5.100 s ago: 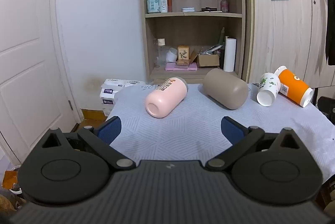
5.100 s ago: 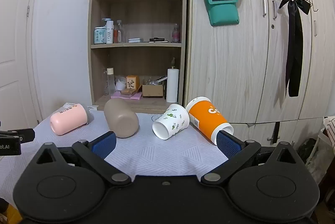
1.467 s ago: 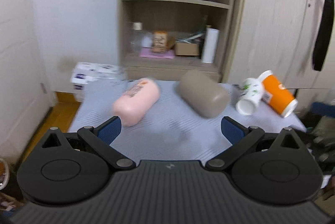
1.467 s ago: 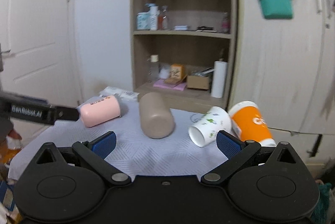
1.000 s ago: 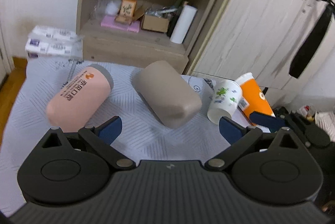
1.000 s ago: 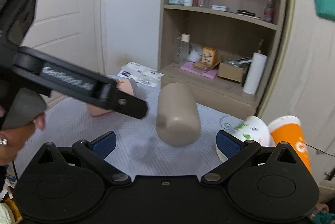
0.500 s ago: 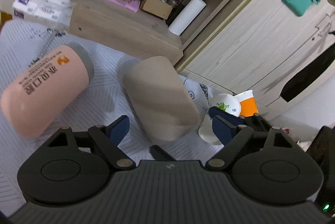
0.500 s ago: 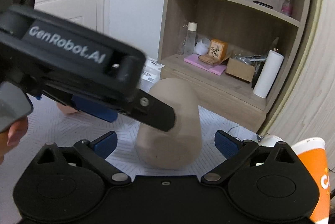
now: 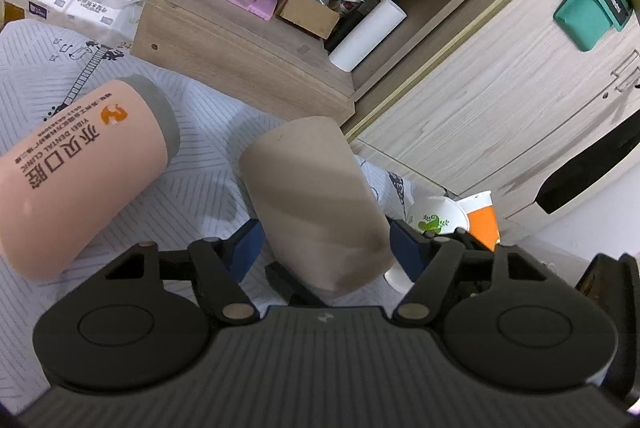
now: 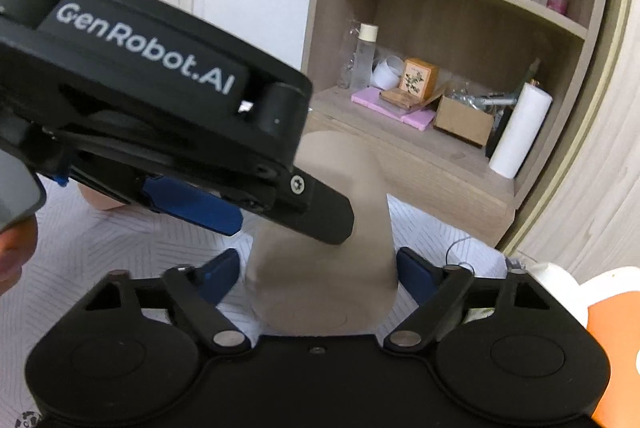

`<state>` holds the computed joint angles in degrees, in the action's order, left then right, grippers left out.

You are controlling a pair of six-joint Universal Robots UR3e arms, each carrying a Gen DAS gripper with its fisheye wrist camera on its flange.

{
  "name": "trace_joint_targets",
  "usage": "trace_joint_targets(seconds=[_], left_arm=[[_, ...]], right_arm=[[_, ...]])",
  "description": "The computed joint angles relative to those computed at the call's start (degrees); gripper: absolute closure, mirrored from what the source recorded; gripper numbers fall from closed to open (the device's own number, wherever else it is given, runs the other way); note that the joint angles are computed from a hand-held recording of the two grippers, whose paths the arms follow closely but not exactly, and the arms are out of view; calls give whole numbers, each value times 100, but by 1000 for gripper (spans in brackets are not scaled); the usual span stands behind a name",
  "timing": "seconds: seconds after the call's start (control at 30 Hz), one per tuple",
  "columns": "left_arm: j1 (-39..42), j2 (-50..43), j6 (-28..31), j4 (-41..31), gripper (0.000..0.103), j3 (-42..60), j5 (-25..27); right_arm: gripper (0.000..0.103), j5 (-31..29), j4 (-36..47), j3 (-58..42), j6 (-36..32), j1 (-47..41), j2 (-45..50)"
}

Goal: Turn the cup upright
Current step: 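Close both grippers on the taupe tumbler and tilt its base toward the table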

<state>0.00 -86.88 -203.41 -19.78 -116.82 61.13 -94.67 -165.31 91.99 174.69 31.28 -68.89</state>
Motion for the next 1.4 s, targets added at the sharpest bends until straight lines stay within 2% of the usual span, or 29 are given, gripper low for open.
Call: trace_joint_targets(seconds=[0.13, 0.23, 0.37, 0.53, 0.63, 0.83, 1.07, 1.23, 1.33, 1.4], left_arm=[[67, -106, -131, 142, 35, -53, -86], [120, -94, -140, 207, 39, -121, -220], [23, 10, -80, 178, 39, -173, -92], [54, 374, 122, 3, 42, -424, -183], [111, 753, 314, -291, 43, -606, -296], [419, 1657, 857, -1277, 43, -958, -713], [660, 2751, 1524, -2471, 43, -1263, -947], [956, 3499, 2106, -3335, 43, -1469, -1154], [1175, 3746, 2273, -3400, 41, -1652, -1293], [1121, 3865, 2171, -2963, 40, -1838, -1133]], right_arm=[[21, -237, -17, 10, -125, 157, -5], [21, -450, -16, 13, -150, 305, -9], [21, -468, 212, -1, 131, 354, -133], [21, -366, 512, 192, 614, 399, -458], [21, -397, 710, 355, 956, 504, -729], [21, -634, 822, 796, 1342, 848, -1179], [21, -837, 1121, 1111, 1870, 1213, -1600], [21, -662, 1441, 1185, 1855, 1253, -1828], [21, -293, 1572, 1203, 1644, 1049, -1981], [21, -28, 1480, 1283, 1559, 820, -2049]])
